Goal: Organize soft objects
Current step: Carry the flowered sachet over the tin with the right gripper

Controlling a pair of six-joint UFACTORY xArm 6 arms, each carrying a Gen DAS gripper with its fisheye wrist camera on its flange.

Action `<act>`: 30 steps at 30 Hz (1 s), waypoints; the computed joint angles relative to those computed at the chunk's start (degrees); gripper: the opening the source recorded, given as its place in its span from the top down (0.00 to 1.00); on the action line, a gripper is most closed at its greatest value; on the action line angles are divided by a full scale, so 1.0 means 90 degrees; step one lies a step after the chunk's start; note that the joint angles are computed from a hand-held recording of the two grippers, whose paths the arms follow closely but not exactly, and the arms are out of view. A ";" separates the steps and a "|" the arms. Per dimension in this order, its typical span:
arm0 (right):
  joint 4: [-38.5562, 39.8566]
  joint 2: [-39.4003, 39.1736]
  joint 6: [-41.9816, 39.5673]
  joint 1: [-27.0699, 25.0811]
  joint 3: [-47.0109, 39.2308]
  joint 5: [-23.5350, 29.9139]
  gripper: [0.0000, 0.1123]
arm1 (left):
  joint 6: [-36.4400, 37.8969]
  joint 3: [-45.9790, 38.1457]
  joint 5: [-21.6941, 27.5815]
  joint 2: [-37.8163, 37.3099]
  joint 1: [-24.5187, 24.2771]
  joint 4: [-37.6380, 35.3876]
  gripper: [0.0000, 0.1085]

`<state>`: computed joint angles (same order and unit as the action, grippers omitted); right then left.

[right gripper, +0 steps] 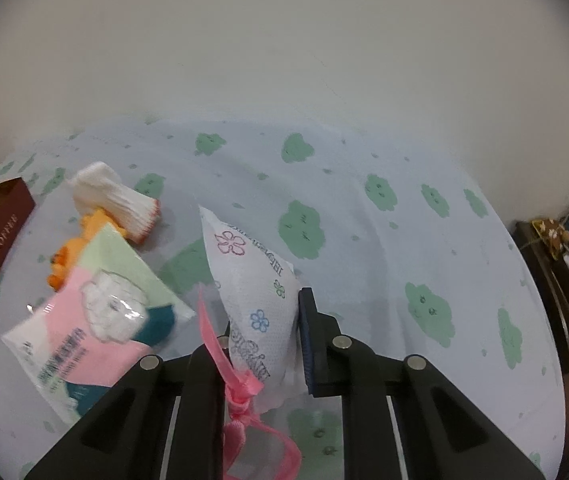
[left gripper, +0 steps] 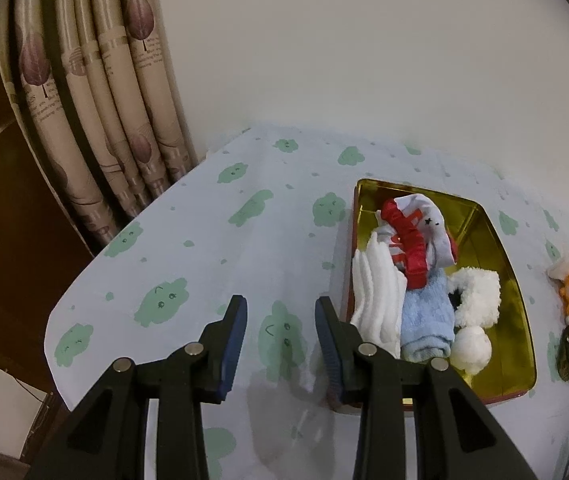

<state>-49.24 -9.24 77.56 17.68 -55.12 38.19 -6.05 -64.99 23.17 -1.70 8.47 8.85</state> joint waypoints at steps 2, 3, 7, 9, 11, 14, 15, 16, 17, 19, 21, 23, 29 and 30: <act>0.0003 0.0130 -0.0094 0.0132 -0.0277 0.0092 0.88 | 0.0107 -0.0037 0.0052 0.0029 0.0001 -0.0153 0.67; 0.0007 0.0133 -0.0142 0.0174 -0.0340 0.0099 0.88 | 0.0177 -0.0066 0.0109 0.0050 -0.0001 -0.0239 0.67; 0.0098 0.0129 -0.0421 0.0297 -0.0568 0.0010 0.88 | -0.0010 -0.0069 0.0083 0.0062 0.0011 -0.0040 0.67; 0.0200 0.0130 -0.0576 0.0391 -0.0703 -0.0026 0.88 | -0.0058 -0.0025 -0.0011 0.0028 0.0017 -0.0011 0.67; 0.0342 0.0233 -0.0808 0.0481 -0.0963 -0.0081 0.88 | -0.0133 -0.0026 -0.0024 0.0029 0.0032 0.0026 0.67; 0.0540 0.0396 -0.1150 0.0627 -0.1296 -0.0198 0.88 | -0.0135 -0.0122 0.0110 0.0092 0.0070 -0.0122 0.67; 0.0645 0.0485 -0.1308 0.0683 -0.1435 -0.0255 0.88 | -0.0137 -0.0157 0.0157 0.0114 0.0096 -0.0213 0.67; 0.0736 0.0623 -0.1424 0.0736 -0.1620 -0.0282 0.88 | -0.0123 -0.0183 0.0176 0.0134 0.0114 -0.0286 0.67; 0.0829 0.0682 -0.1538 0.0781 -0.1715 -0.0343 0.88 | -0.0148 -0.0195 0.0194 0.0140 0.0138 -0.0334 0.67; 0.1111 0.0803 -0.1832 0.0876 -0.1878 -0.0502 0.88 | -0.0266 -0.0213 0.0216 0.0144 0.0200 -0.0385 0.67; 0.1408 0.1051 -0.2121 0.0966 -0.2154 -0.0665 0.88 | -0.0349 -0.0241 0.0255 0.0160 0.0270 -0.0489 0.67; 0.1819 0.1429 -0.2573 0.1061 -0.2594 -0.0773 0.88 | -0.0446 -0.0281 0.0305 0.0185 0.0330 -0.0558 0.67; 0.2844 0.3268 -0.3900 0.1449 -0.4901 -0.0569 0.88 | -0.0764 -0.0391 0.0502 0.0253 0.0516 -0.0728 0.67; 0.3011 0.3534 -0.4107 0.1514 -0.5270 -0.0489 0.88 | -0.0838 -0.0413 0.0520 0.0273 0.0535 -0.0698 0.67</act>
<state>-22.14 22.57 40.59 31.30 -102.55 33.80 -13.59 -68.71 27.85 0.75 13.28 2.57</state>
